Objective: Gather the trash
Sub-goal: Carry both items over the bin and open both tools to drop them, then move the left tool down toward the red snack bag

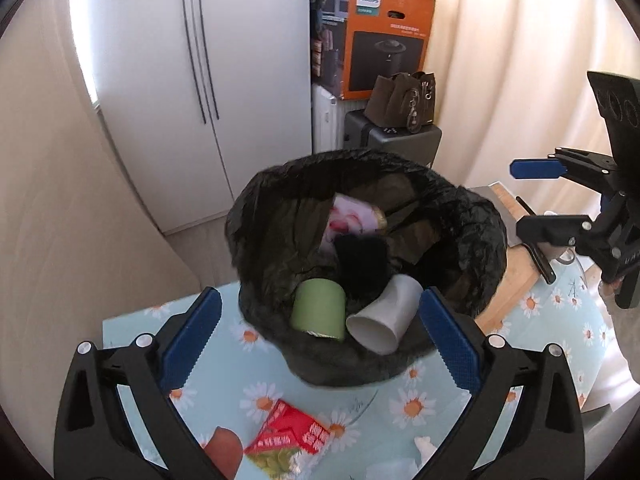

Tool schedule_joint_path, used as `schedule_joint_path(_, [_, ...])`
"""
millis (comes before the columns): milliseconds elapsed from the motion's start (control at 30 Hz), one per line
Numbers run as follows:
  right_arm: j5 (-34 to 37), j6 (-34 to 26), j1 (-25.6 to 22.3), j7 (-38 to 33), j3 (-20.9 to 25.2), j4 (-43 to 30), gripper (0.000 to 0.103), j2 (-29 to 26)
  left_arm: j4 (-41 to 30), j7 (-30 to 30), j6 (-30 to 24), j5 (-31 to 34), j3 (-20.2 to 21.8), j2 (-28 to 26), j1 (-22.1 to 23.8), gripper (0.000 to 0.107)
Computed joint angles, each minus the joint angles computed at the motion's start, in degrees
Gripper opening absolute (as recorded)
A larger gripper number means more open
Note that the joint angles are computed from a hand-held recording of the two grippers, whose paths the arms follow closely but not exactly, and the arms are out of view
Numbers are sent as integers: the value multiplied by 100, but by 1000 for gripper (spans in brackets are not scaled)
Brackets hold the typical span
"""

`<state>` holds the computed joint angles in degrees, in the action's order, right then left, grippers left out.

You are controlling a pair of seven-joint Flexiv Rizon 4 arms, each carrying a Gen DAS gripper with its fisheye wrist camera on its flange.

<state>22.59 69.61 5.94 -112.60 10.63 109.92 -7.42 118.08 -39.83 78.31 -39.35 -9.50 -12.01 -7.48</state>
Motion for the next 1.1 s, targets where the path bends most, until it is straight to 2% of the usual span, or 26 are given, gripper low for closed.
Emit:
schedule_joint_path(333, [-96,-119,202,38,16,762,89,440,770,-903,-93,835,550,550,-67,97])
schedule_joint_path(733, [-358,-408,514,108,-34,1389,89,622,1231,-2355,-483,2417,1001,790,124,97])
schedule_joint_path(1100, [-466,-675,657,243,28,1689,89,517,1455,-2520,-661,2931,1036,736,286,97])
